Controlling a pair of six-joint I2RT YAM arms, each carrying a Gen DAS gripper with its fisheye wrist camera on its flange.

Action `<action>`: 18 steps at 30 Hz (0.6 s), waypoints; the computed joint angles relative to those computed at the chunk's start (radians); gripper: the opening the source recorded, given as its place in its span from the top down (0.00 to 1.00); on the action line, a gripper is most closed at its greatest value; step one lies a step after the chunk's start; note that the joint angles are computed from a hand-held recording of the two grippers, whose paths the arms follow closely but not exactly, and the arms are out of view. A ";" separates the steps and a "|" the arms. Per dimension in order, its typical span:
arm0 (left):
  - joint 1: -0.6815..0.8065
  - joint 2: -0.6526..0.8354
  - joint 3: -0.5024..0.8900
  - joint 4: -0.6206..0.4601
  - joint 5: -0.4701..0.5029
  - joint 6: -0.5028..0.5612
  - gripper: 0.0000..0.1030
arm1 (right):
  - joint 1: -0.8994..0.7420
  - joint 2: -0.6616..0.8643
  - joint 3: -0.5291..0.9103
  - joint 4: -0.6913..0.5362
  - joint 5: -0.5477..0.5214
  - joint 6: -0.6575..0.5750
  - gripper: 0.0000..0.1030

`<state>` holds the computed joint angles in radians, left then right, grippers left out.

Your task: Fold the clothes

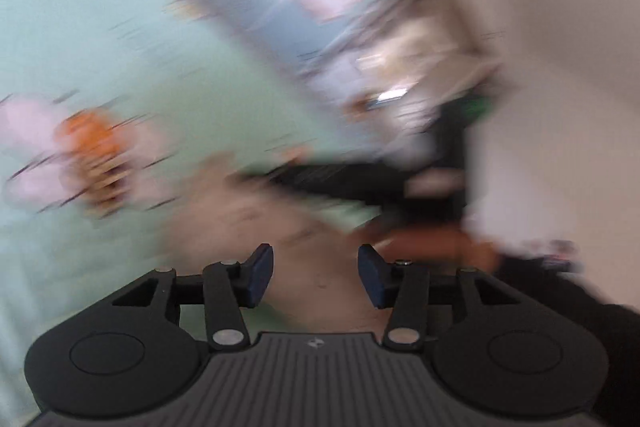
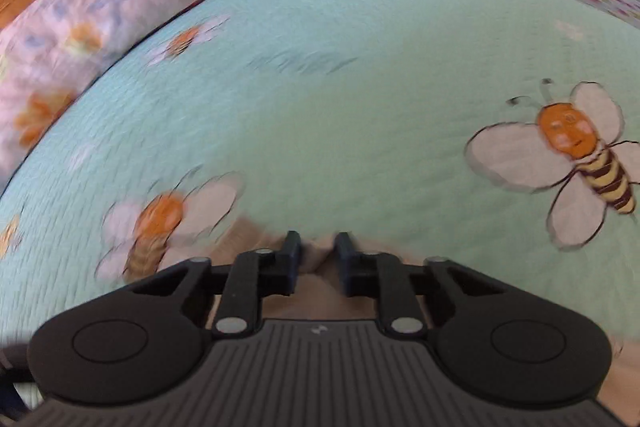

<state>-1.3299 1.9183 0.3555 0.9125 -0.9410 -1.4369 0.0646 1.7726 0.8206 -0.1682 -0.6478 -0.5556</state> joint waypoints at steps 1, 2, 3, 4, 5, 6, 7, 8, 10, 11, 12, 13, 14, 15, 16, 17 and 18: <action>0.003 0.014 -0.021 0.041 0.013 -0.027 0.71 | -0.015 -0.019 -0.012 0.035 -0.020 0.039 0.78; -0.008 0.018 -0.042 0.088 0.002 -0.027 0.70 | -0.046 -0.050 -0.028 0.044 -0.069 0.058 0.76; -0.025 0.014 -0.062 0.142 -0.023 0.007 0.69 | -0.082 -0.078 -0.039 0.033 -0.126 0.068 0.76; -0.048 0.008 -0.085 0.205 -0.062 0.057 0.63 | -0.129 -0.105 -0.044 -0.018 -0.192 0.049 0.75; -0.071 0.003 -0.104 0.258 -0.108 0.103 0.59 | -0.182 -0.138 -0.061 -0.074 -0.243 0.010 0.72; -0.092 -0.009 -0.122 0.282 -0.155 0.126 0.59 | -0.241 -0.174 -0.087 -0.128 -0.281 -0.046 0.68; -0.107 -0.031 -0.140 0.262 -0.196 0.102 0.56 | -0.316 -0.200 -0.107 -0.205 -0.319 -0.131 0.66; -0.122 -0.063 -0.157 0.214 -0.234 0.055 0.53 | -0.404 -0.201 -0.110 -0.320 -0.358 -0.250 0.65; -0.124 -0.090 -0.185 0.149 -0.240 -0.074 0.52 | -0.622 -0.080 -0.044 -0.686 -0.401 -0.633 0.65; -0.122 -0.099 -0.200 0.124 -0.236 -0.139 0.50 | -0.732 0.016 -0.003 -0.861 -0.380 -0.837 0.64; -0.113 -0.084 -0.220 0.165 -0.210 -0.183 0.49 | -0.834 0.103 0.022 -0.977 -0.334 -0.983 0.62; -0.100 -0.033 -0.246 0.281 -0.171 -0.203 0.45 | -0.935 0.189 0.051 -1.066 -0.273 -1.096 0.61; -0.084 0.040 -0.272 0.427 -0.129 -0.217 0.40 | -1.018 0.258 0.078 -1.120 -0.214 -1.163 0.58; -0.048 0.091 -0.294 0.538 -0.054 -0.228 0.39 | -1.075 0.302 0.098 -1.142 -0.172 -1.192 0.56; 0.001 0.092 -0.308 0.579 0.035 -0.227 0.39 | -1.120 0.340 0.115 -1.156 -0.137 -1.214 0.56; 0.053 0.057 -0.317 0.565 0.124 -0.231 0.39 | -1.144 0.364 0.122 -1.157 -0.117 -1.229 0.55; 0.107 0.020 -0.325 0.546 0.216 -0.234 0.39 | -1.155 0.380 0.126 -1.144 -0.107 -1.231 0.52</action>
